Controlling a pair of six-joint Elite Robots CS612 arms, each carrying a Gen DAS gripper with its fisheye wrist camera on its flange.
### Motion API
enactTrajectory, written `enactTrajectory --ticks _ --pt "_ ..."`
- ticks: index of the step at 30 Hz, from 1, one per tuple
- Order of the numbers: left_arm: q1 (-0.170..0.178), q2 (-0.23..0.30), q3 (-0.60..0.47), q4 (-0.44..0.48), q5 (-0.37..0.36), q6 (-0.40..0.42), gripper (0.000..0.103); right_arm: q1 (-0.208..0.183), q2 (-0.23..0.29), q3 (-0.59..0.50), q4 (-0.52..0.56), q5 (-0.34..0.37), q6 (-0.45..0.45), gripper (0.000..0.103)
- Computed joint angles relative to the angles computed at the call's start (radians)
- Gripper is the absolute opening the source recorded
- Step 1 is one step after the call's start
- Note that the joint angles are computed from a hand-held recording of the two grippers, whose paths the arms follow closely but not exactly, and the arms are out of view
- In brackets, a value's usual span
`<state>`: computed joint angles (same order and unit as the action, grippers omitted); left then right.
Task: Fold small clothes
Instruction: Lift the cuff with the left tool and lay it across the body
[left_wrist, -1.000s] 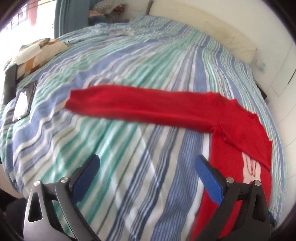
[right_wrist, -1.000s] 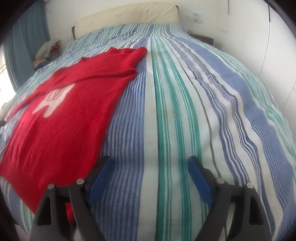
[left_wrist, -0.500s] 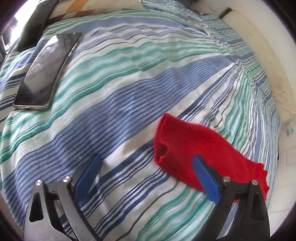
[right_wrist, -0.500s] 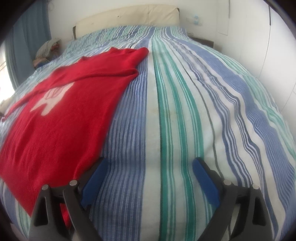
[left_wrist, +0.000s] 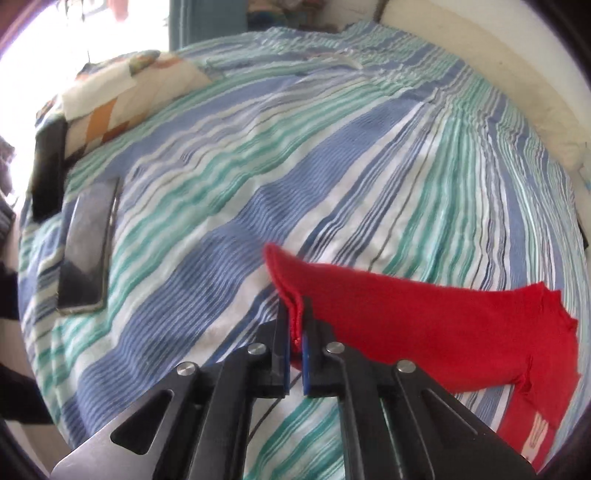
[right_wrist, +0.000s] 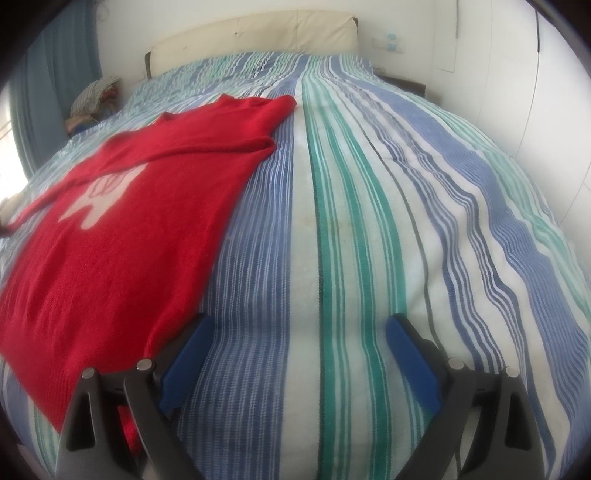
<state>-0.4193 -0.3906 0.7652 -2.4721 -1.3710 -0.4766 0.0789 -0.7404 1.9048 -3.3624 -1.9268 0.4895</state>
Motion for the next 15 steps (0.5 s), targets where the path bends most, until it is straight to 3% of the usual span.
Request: enactTrajectory --ticks 2,6,11,14,15 --pt "-0.025 -0.009 -0.018 -0.038 0.007 0.102 0.002 0.000 0.000 0.000 0.001 0.000 0.000 0.094" --pt "-0.087 -0.009 -0.084 -0.107 -0.066 0.294 0.002 0.000 0.000 0.000 0.001 0.000 0.000 0.095" --pt "-0.169 -0.010 -0.132 -0.161 -0.258 0.483 0.003 0.000 0.000 0.001 -0.001 0.000 0.000 0.095" --pt "-0.204 0.019 -0.185 -0.118 -0.386 0.558 0.005 0.001 0.000 0.000 0.000 -0.001 0.001 0.095" --pt "-0.212 0.035 -0.210 -0.094 -0.436 0.585 0.011 0.001 0.000 0.000 0.000 -0.001 0.001 0.095"
